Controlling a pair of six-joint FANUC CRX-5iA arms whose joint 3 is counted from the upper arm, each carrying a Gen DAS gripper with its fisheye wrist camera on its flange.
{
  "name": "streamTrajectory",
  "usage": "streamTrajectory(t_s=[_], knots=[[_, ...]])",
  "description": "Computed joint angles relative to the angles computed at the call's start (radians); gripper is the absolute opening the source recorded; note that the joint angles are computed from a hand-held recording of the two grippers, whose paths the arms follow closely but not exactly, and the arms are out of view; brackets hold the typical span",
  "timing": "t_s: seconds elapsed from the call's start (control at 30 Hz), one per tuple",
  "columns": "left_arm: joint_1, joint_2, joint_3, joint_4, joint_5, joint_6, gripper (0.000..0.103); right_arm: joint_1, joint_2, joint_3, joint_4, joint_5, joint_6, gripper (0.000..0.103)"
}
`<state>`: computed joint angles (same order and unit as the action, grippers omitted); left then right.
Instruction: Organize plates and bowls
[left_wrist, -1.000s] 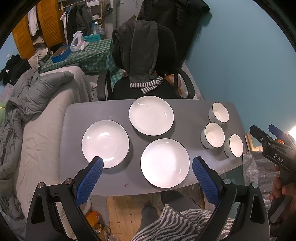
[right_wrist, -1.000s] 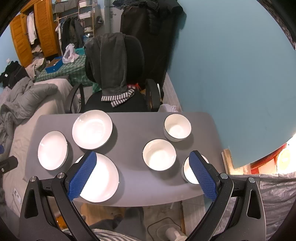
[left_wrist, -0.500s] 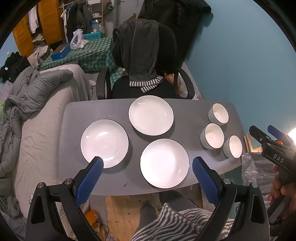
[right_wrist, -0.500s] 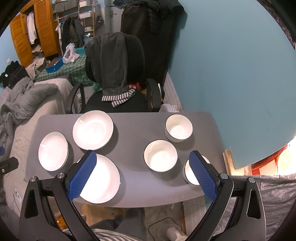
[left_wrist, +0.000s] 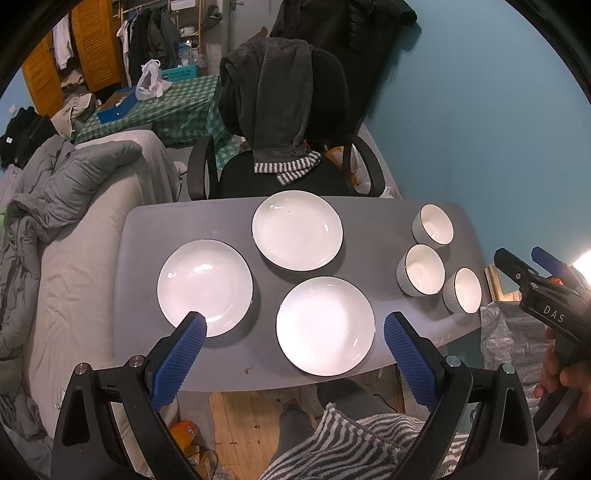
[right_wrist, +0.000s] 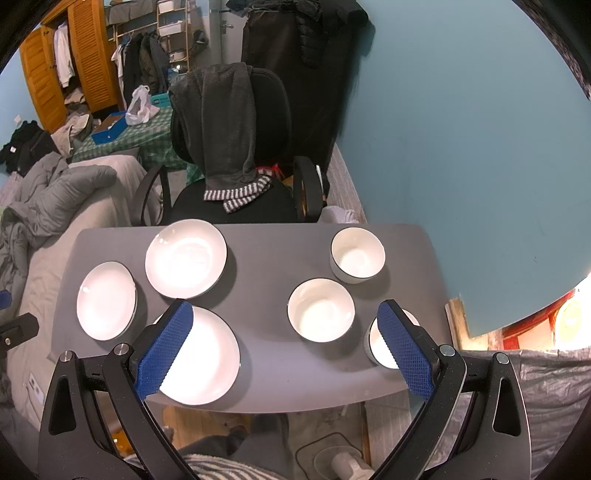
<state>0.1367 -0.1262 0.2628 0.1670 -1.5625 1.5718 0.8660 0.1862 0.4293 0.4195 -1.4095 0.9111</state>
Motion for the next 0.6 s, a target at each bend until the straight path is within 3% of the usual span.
streamTrajectory(t_s=[0.6], knots=[[0.016,-0.009,-0.021,0.029,0.005,0.0,0.098,0.004,0.002,0.008,-0.012,-0.001,0.014,0.098]])
